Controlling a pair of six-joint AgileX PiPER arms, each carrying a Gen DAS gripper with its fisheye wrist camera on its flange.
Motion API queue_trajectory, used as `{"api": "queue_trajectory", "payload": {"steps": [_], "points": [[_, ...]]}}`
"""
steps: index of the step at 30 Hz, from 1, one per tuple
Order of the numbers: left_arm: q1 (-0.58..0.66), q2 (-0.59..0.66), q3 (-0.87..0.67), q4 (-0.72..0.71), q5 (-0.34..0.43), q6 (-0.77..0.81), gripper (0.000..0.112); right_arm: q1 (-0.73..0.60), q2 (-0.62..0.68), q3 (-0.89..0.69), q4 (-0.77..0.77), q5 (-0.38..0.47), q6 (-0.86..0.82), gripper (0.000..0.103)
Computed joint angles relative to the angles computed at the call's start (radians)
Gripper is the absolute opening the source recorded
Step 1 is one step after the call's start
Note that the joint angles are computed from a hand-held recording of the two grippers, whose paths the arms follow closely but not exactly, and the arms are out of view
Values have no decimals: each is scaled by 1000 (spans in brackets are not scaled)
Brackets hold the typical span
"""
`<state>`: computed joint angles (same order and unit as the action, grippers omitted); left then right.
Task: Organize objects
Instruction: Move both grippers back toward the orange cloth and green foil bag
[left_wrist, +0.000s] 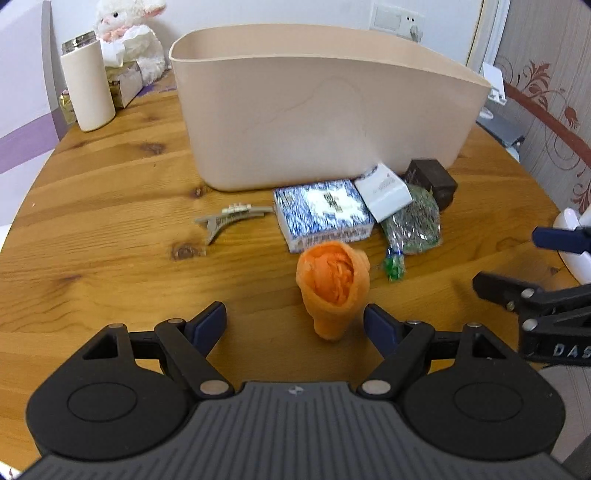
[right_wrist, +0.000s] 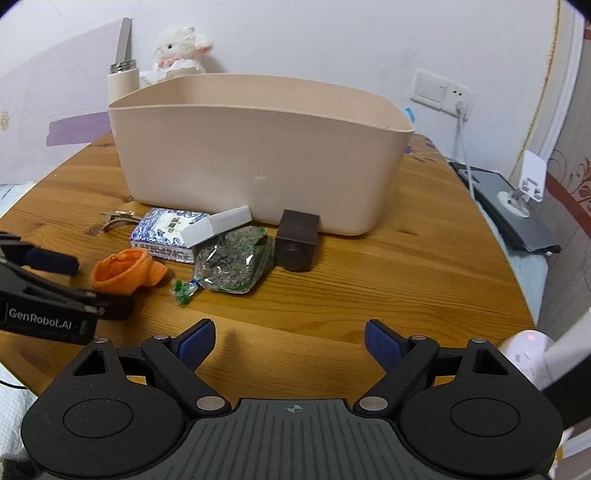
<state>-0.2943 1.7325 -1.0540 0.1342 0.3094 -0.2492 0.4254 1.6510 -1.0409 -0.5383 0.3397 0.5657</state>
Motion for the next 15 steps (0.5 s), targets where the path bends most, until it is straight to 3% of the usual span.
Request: {"api": "queue_trajectory", "payload": {"steps": [6, 10, 15], "points": [[15, 24, -12, -73, -45, 72, 82, -3, 58, -40, 69, -25, -82, 90], [27, 34, -13, -124, -76, 150, 75, -16, 95, -79, 199, -44, -185, 89], [61, 45, -25, -295, -84, 352, 64, -20, 133, -122, 284, -73, -240, 89]]}}
